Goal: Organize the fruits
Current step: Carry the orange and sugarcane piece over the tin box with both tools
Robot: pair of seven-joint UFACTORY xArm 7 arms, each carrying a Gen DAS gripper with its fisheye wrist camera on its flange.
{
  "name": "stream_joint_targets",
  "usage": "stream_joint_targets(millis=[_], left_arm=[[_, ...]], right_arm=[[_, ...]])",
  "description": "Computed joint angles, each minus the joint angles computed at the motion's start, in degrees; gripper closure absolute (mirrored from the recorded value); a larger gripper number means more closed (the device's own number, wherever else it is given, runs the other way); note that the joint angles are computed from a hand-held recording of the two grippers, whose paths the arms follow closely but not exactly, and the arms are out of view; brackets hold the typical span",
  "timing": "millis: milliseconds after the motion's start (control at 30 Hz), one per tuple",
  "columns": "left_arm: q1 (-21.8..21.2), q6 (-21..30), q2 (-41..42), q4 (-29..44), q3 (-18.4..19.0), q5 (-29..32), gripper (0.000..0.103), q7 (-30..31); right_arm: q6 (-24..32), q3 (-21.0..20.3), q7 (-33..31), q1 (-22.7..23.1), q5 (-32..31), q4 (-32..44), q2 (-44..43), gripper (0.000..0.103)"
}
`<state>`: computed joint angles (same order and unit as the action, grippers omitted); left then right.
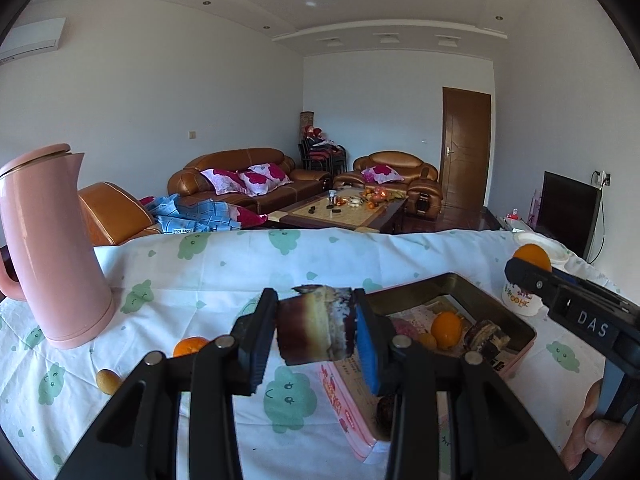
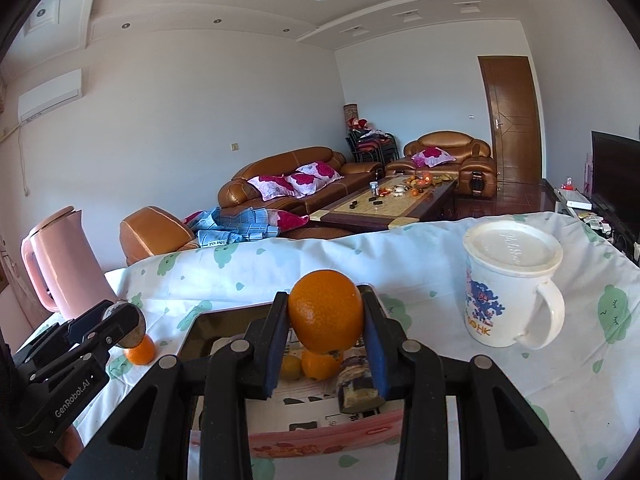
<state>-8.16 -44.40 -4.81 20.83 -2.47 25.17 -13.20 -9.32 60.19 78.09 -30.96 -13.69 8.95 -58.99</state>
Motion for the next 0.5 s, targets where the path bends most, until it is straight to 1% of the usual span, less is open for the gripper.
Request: stream_joint_targets(millis=[133, 333, 400, 500], left_arm=[[-1.3, 1.2, 0.5, 1.1, -1.0, 1.4, 0.064, -1.3], [-4.5, 3.4, 1.2, 2.6, -3.6, -0.6, 0.064, -0.7], [-5.6, 3.8, 1.8, 3.0, -4.3, -1.2, 0.064, -0.3], [-7.0, 5.6, 3.0, 4.3, -5.1, -1.6, 0.064, -0.2]], right_arm=[[0.2, -1.2, -0.2, -0.8, -0.1, -1.1, 0.0, 0.066], [0.9, -1.7, -2.1, -2.9, -1.1, -1.0, 1.0, 0.066], [-0.3, -1.9, -2.9, -4.0, -1.3, -1.2, 2.0, 0.066], [-3.1, -1.2, -4.3, -7.2, -0.8, -0.7, 4.5, 0.066]])
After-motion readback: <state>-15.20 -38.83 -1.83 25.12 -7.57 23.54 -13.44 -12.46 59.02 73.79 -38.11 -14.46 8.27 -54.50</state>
